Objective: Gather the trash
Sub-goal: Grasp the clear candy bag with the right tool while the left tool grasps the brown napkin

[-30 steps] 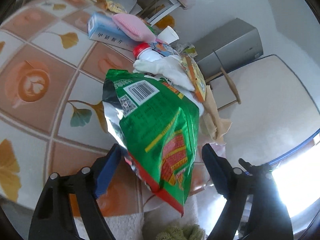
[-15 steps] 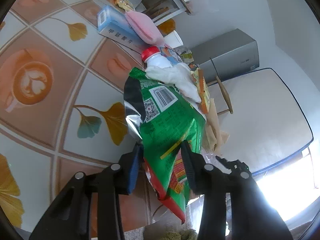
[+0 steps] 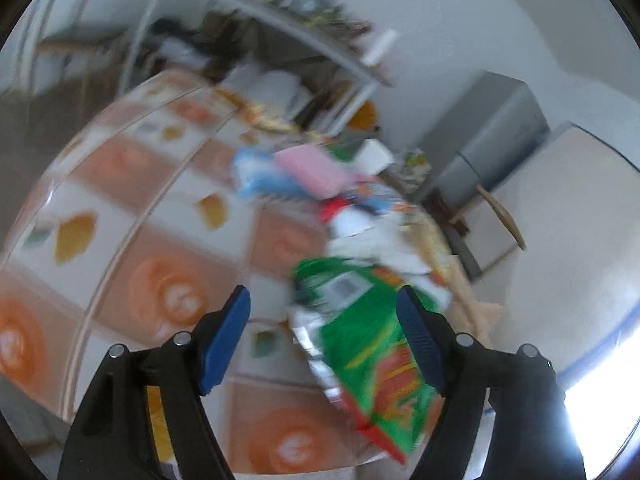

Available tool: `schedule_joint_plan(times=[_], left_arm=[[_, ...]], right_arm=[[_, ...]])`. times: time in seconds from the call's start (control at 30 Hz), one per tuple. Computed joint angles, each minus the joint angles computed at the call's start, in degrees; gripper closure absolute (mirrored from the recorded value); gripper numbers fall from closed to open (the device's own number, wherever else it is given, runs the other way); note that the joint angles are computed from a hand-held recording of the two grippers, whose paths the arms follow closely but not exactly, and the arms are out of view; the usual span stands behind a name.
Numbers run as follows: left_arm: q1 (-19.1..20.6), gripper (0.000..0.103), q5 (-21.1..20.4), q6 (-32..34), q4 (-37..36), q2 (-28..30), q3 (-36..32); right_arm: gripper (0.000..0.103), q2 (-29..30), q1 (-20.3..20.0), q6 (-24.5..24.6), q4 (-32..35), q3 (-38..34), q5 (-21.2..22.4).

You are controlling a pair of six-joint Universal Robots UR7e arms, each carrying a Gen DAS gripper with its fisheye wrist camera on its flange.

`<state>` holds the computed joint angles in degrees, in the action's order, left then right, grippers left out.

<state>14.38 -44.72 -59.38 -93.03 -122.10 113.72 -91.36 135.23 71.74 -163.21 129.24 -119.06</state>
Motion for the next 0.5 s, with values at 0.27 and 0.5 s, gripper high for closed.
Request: schedule_joint_plan(times=[0.27, 0.5], left_arm=[[1.63, 0.03, -12.19, 29.01, -20.28, 17.2, -3.46], [0.55, 0.03, -11.08, 43.77, -19.94, 30.46, -5.57]], right_arm=[[0.101, -0.39, 2.69, -3.08, 4.56, -1.57, -5.99], [0.101, 0.26, 2.8, -6.81, 5.66, -2.36, -7.37]])
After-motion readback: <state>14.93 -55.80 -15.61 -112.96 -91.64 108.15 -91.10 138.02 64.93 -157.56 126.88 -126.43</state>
